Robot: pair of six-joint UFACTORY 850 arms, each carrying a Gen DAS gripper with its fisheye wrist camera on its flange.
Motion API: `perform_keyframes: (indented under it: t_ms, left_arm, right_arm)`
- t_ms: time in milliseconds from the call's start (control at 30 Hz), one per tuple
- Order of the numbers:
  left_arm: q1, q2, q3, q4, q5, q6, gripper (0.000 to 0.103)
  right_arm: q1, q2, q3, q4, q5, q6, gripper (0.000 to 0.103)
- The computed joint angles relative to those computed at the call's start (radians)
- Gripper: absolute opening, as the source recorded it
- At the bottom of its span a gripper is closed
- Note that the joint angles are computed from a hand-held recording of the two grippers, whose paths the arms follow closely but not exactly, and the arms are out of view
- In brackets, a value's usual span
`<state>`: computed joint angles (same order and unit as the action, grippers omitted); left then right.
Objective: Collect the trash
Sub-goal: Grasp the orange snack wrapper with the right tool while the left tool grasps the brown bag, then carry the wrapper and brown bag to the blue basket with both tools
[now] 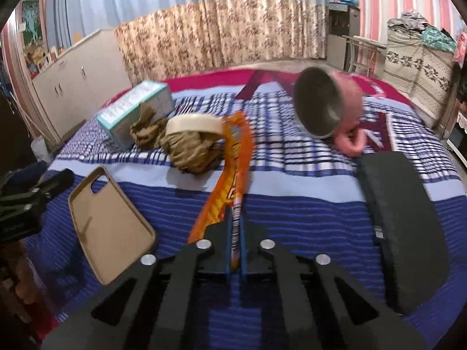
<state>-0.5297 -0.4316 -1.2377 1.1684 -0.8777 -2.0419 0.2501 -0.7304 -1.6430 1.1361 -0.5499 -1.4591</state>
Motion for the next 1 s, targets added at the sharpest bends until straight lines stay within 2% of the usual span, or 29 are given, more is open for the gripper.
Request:
perform_keyframes:
  t_ms: [100,300,433,567,600,633,667,700,800,1000]
  left_arm:
    - [0.002,-0.022,-0.041,0.008,0.044,0.003,0.097]
    - [-0.002,-0.116,-0.178,0.031,0.076,0.044,0.097]
    - [0.017,-0.205,-0.305,-0.044,0.100,0.146,0.096]
    - [0.032,-0.273,-0.400,-0.093,0.105,0.234,0.082]
    - [0.035,-0.284,-0.414,-0.105,0.106,0.256,0.072]
    - [0.041,-0.298,-0.432,-0.125,0.111,0.290,0.065]
    - [0.044,-0.306,-0.440,-0.140,0.118,0.313,0.051]
    - [0.047,-0.308,-0.440,-0.159,0.138,0.338,0.043]
    - [0.034,-0.291,-0.420,-0.149,0.125,0.322,0.043]
    - [-0.003,-0.182,-0.307,-0.098,0.167,0.245,0.043]
  right_arm:
    - [-0.036,0.032,0.032,0.072,-0.023,-0.062,0.003]
    - [-0.106,0.090,0.089,0.189,-0.015,-0.165,0.003]
    - [-0.144,0.093,0.096,0.232,0.005,-0.189,0.003]
    - [-0.161,0.069,0.074,0.231,-0.002,-0.157,0.003]
    - [-0.162,0.062,0.069,0.227,0.000,-0.152,0.003]
    - [-0.162,0.058,0.066,0.228,0.002,-0.152,0.003]
    - [-0.162,0.057,0.069,0.231,0.003,-0.155,0.003]
    - [-0.164,0.053,0.064,0.233,0.001,-0.155,0.003]
    - [-0.174,0.057,0.074,0.265,-0.003,-0.184,0.003]
    - [-0.209,0.050,0.052,0.280,-0.030,-0.145,0.003]
